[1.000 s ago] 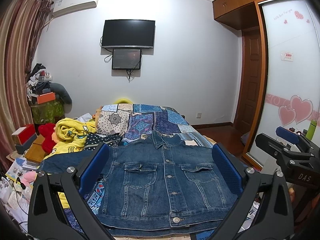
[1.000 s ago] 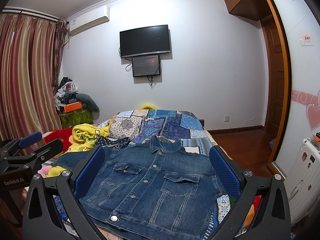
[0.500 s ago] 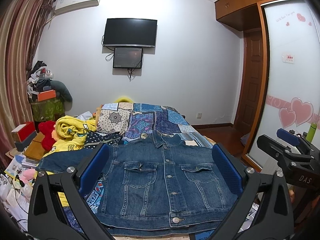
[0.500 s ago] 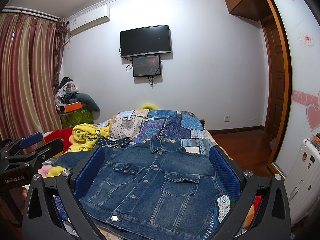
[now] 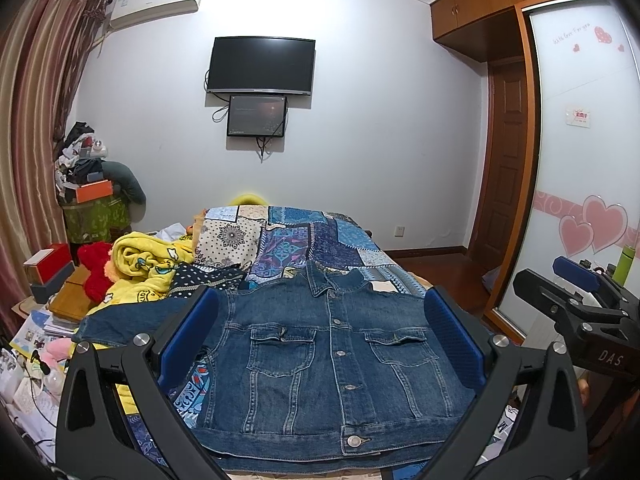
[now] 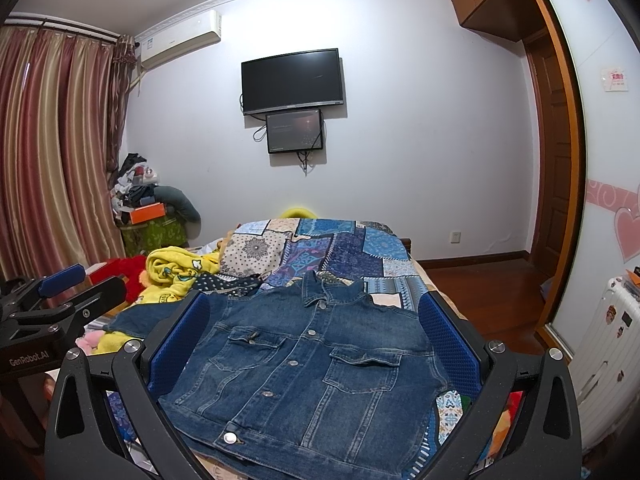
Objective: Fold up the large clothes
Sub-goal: 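Lower the left gripper to the jacket sleeve and grasp its cuff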
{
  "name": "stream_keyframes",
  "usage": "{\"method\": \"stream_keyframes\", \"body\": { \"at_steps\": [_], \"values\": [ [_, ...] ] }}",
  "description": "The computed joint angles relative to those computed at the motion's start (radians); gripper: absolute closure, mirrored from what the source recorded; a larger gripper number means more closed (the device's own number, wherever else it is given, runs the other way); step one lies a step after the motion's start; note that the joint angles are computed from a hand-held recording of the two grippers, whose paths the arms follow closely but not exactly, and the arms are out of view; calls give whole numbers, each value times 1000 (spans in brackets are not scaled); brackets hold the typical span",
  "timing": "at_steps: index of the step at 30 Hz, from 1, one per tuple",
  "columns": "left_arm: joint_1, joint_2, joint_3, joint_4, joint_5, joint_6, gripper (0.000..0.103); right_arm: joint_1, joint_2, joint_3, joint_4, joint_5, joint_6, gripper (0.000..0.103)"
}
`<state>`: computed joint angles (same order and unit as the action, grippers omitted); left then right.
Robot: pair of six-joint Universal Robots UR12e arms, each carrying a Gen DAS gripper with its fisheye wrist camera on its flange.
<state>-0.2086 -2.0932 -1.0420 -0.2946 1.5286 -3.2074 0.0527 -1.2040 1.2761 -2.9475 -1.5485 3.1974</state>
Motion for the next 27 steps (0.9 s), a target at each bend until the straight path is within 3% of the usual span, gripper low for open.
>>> {"method": "stream_keyframes", "body": {
  "at_steps": [16, 19, 24, 27],
  "values": [
    [25, -46, 58, -38, 18, -30, 0, 6, 49, -84, 115, 11, -7, 0],
    [35, -72, 92, -77, 30, -39, 0, 10, 74, -120, 158, 5, -14, 0],
    [74, -129, 172, -204, -19, -101, 0, 15, 125, -194, 245, -8, -4, 0],
    [95, -167, 218, -272, 18, -148, 0, 18, 160, -241, 291, -28, -1, 0]
  ]
}}
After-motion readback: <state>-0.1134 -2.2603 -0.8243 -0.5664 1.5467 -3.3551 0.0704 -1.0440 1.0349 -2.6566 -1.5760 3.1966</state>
